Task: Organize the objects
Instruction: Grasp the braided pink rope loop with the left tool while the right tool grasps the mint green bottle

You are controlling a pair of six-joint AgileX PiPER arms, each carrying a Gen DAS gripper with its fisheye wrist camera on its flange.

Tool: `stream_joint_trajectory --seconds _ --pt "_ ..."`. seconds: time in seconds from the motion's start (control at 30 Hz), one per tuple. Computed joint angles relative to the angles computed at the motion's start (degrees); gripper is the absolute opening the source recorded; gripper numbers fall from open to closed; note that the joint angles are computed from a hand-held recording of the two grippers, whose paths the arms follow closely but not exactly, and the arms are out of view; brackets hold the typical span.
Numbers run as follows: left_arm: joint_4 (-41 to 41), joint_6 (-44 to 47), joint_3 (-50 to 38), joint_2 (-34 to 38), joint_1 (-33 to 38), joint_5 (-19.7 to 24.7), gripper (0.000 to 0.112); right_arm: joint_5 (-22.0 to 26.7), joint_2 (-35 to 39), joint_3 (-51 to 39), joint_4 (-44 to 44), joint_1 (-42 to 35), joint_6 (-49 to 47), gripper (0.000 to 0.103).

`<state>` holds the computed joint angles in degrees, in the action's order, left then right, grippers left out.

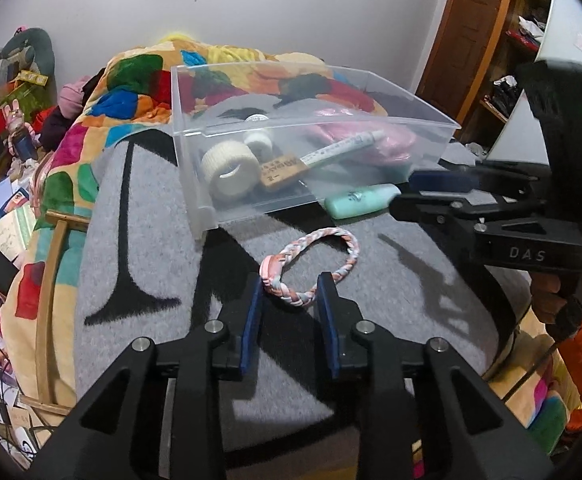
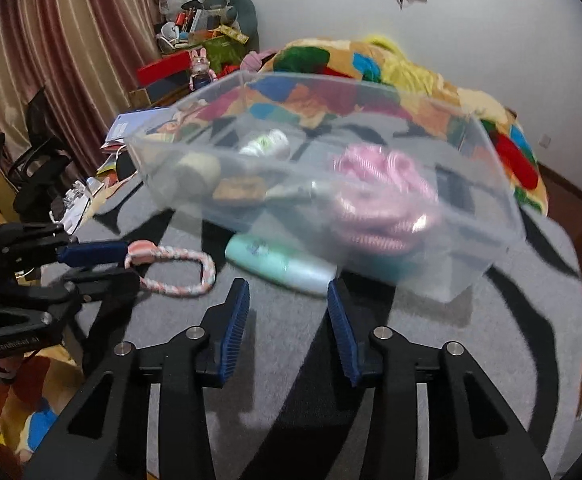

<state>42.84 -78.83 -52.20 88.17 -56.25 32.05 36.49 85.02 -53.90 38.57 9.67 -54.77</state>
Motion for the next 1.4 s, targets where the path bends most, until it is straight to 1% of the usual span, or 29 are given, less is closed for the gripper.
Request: stream_joint_trajectory --seconds 0.03,0.13,0.17,0.2,0.23,0.33,0.37,0.47,0.53,0.6,0.63,0.67,0.7,0.77,0.8,0.83,0.87,0.93,1.0,1.03,1.1,1.17,1.2,1.23,1.27,1.4 --pt "-0.34 0.14 -0.41 0.50 0.18 0.43 0.028 -0.25 0.80 -0.82 -0.49 0.82 0.43 0.045" --pt "-0.80 0.12 -0.06 0.23 0.78 0.05 0.028 -2.32 3.43 -2.66 -5.84 4.51 5.16 0.046" --pt "-0.36 -0.48 0.24 -0.19 0.66 0.27 0.028 -3.32 3.69 -2.31 -7.01 5.34 5.78 0.049" --pt "0.08 -0.90 0.54 -0.55 0.68 0.32 0.028 -4.08 3.14 -1.50 -7.52 5.65 5.44 0.049" --pt "0.63 -1.39 1.02 -1.17 0.70 0.27 0.029 -3.58 2.17 -0.59 -7.07 5.44 3.83 0.049" --pt "0.65 -1.17 1.53 -1.72 1.28 -0.25 0.035 4.48 0.23 0.05 -1.82 1.71 -3.28 0.048" --pt "0.15 -0.60 1.36 -1.41 1.65 -0.72 0.036 4.48 -0.62 0.68 -1.52 1.42 -3.69 0.048" --pt "-0.88 0.55 0.18 0.21 1.99 -1.42 0.036 -0.42 -2.13 1.83 -4.07 3.43 -1.48 0.048" --pt "-0.45 0.41 -0.98 1.79 1.99 -0.86 0.036 -2.85 -0.01 0.02 -7.57 5.69 1.78 0.048" --pt "-0.77 0.43 -1.05 2.02 2.61 -1.62 0.036 -4.33 2.97 -2.23 -13.70 8.05 7.17 0.049" --pt "-1.05 0.65 -0.78 1.82 3.02 -2.18 0.036 -3.34 3.87 -3.13 -14.97 8.39 8.20 0.051" --pt "-1.14 0.63 -0.62 1.69 3.11 -2.42 0.036 -3.75 3.81 -2.78 -15.04 8.55 7.60 0.053" --pt "-1.26 0.76 -0.46 1.52 3.22 -2.59 0.036 -3.13 3.63 -2.70 -15.67 8.60 7.19 0.055" --pt "-0.92 0.47 -0.31 1.40 3.25 -2.58 0.036 0.31 2.22 -2.37 -13.09 6.98 3.11 0.055" --pt "-0.63 0.03 -0.16 1.34 3.15 -2.65 0.036 3.92 1.69 -2.77 -10.04 5.01 0.00 0.055" --pt "-0.29 -0.41 -0.14 1.46 3.20 -2.91 0.036 6.21 1.54 -3.08 -8.04 3.80 -1.68 0.052" --pt "0.08 -0.94 -0.16 1.61 3.04 -2.92 0.036 7.02 1.15 -2.84 -6.31 2.90 -2.92 0.051" --pt "0.64 -1.55 -0.21 1.79 2.92 -2.76 0.036 3.40 0.31 -2.08 -7.97 4.00 -0.62 0.052" --pt "1.71 -2.40 -0.66 2.21 2.45 -1.76 0.036 -0.49 1.72 -2.59 -11.83 6.20 3.53 0.052" --pt "2.22 -2.65 -0.82 2.41 2.23 -1.34 0.035 -1.28 3.08 -3.46 -13.52 6.88 5.30 0.052" --pt "2.81 -3.11 -0.63 2.36 1.96 -0.86 0.032 0.03 6.07 -5.31 -14.27 6.99 6.23 0.051" --pt "3.64 -3.93 0.05 1.93 1.89 -1.08 0.028 1.64 5.99 -5.14 -10.59 5.38 3.02 0.051" --pt "4.03 -4.50 0.26 1.88 1.85 -1.24 0.027 4.06 6.05 -5.43 -7.64 3.66 0.24 0.048" --pt "4.49 -5.06 0.52 1.80 2.06 -1.60 0.024 5.39 6.01 -5.41 -6.08 2.74 -1.22 0.040" --pt "4.77 -5.46 0.51 1.91 2.02 -1.64 0.022 6.07 5.88 -5.20 -5.18 2.11 -2.16 0.034" --pt "6.99 -7.90 0.53 2.48 2.04 -2.30 0.011 3.22 4.59 -3.63 -4.62 3.48 -1.35 0.033"
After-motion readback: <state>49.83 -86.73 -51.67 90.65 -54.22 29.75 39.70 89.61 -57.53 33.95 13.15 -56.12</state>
